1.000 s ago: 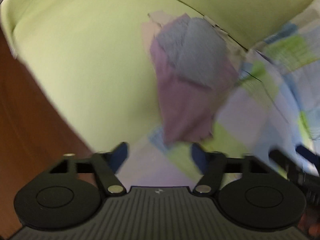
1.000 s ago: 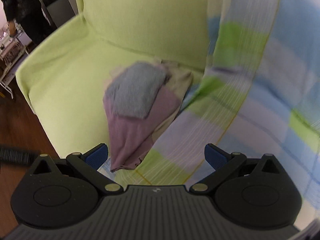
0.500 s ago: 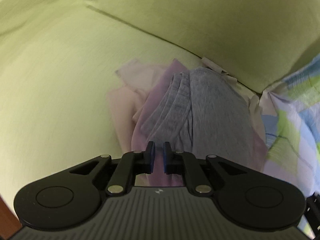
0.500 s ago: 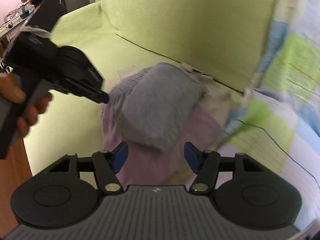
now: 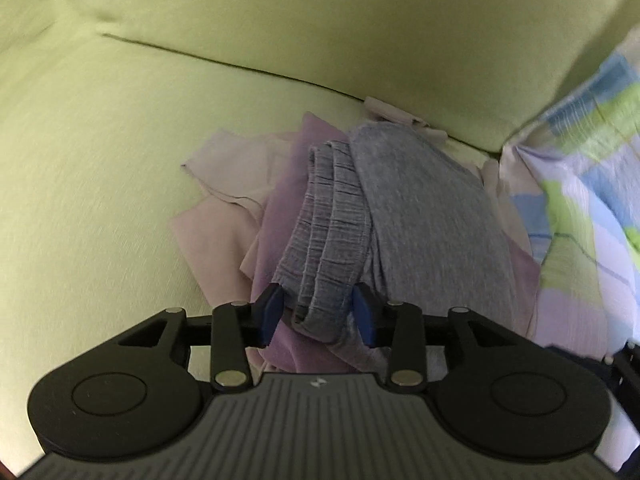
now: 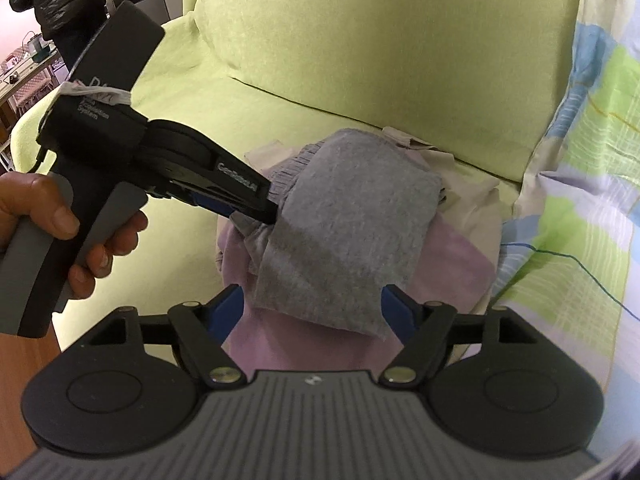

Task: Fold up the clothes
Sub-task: 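Grasp the grey pants waistband with the left gripper while the right gripper grasps beside it, then lift the grey pants with both grippers and carry them onto the checked sheet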

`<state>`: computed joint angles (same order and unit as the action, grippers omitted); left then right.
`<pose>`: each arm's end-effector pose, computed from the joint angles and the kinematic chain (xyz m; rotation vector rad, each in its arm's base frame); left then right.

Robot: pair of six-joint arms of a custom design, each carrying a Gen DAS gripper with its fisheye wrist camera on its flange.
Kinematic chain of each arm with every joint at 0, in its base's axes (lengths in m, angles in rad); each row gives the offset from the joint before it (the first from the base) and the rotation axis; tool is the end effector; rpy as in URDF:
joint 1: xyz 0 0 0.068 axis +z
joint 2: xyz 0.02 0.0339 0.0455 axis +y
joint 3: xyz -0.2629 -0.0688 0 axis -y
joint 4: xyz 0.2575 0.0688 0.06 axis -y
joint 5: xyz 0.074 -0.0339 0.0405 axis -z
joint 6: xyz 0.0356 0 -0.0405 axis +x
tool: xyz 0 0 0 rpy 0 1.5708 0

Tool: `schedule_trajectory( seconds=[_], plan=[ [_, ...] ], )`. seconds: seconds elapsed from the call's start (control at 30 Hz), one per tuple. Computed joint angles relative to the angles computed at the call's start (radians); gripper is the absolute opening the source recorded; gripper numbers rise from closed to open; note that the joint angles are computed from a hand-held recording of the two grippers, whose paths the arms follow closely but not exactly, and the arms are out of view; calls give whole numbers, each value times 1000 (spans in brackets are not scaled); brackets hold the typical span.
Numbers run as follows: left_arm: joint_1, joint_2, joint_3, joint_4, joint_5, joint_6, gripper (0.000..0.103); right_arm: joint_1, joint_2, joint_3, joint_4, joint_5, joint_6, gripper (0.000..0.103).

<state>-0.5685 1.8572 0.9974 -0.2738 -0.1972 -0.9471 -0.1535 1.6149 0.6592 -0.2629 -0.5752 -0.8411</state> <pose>0.3020 -0.1846 0.1111 -0.5627 2.6238 -0.2169 0.2649 -0.0214 0.1030 -0.9783 2.3373 0.4430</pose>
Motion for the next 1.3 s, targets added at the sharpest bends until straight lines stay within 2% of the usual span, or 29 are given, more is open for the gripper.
schedule_trajectory(
  seconds=[0.03,0.07,0.2,0.33,0.43,0.47,0.57,0.63,0.67,0.7,0.73,0.8,0.9,1.0,1.2,1.3],
  plan=[
    [-3,-8,-5,1,-2,-6,25,3,4,-1,10,1,7,73],
    [-7,-17,-11,1,-5,-13,14,5,0,-4,13,1,12,73],
    [-26,-55,-30,-8,-4,-26,5,2,-25,-18,8,-12,8,73],
    [8,-49,-60,57,51,-20,3,33,-35,-57,78,-8,-19,72],
    [64,-88,-157,177,129,-87,3,77,-28,-84,136,18,-51,55],
    [70,-85,-166,197,137,-89,3,92,-24,-91,156,27,-55,44],
    [50,-54,-137,175,111,-60,3,150,-12,-150,292,90,-50,43],
    [41,-34,-111,154,98,-42,3,193,24,-194,425,152,-57,37],
    [36,-29,-104,148,91,-32,3,195,40,-206,465,156,-69,31],
    [33,-30,-100,143,85,-26,2,195,53,-214,495,156,-78,14],
    [24,-41,-98,135,75,-16,2,180,50,-200,468,136,-67,9],
    [9,-69,-98,122,62,-11,1,133,31,-123,309,75,-16,6],
    [-14,-142,-109,136,55,-52,1,43,-34,-53,163,-23,29,5],
    [-55,-174,-32,71,8,-45,1,-43,-76,35,13,-104,53,5],
    [-172,-113,294,-101,-90,24,1,-267,-48,303,-292,-258,42,5],
    [-290,8,602,-196,-143,71,2,-456,13,533,-533,-363,-50,5]
  ],
)
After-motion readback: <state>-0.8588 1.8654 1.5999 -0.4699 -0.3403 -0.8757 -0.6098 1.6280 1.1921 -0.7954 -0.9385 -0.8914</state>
